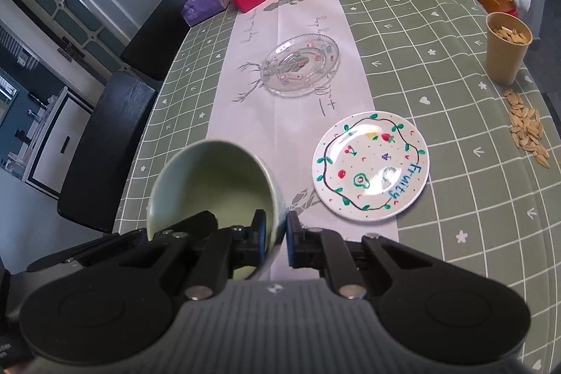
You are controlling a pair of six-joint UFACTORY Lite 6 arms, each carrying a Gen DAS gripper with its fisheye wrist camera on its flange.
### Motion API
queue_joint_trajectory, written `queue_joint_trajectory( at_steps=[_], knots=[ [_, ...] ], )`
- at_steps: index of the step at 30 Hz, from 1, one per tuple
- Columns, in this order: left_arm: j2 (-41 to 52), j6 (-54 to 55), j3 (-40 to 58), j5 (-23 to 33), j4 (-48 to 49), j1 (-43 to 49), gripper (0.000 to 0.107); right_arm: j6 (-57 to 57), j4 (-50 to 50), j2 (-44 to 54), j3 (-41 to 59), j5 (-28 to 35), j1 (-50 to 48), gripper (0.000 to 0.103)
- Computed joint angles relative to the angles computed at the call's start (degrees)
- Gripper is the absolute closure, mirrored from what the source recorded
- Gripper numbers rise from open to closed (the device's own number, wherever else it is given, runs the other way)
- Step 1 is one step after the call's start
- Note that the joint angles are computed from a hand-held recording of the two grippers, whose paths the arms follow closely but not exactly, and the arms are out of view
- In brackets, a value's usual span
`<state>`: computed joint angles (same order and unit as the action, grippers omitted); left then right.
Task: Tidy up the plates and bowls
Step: 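Carry the green bowl over the steel bowls and lower it inside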
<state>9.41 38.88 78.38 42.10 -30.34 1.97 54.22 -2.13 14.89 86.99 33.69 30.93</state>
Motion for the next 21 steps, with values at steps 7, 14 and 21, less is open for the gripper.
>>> queue_joint_trajectory(
  at_steps=[7,14,21],
  knots=[
    [-10.7,3.2,-8.3,5.6,-2.3,4.0,0.091,9.2,-5.9,-9.8,-7.5,2.3,6.2,0.093],
    [-20.8,8.3,-18.4,9.7,-2.1,9.6,0.091,16.2,-9.5,-16.2,-14.9,2.6,13.9,0.092],
    [-25.7,14.7,-28.1,6.1,-0.6,11.9,0.091,16.2,-6.0,-17.3,-21.8,-2.0,17.5,0.092]
  ],
)
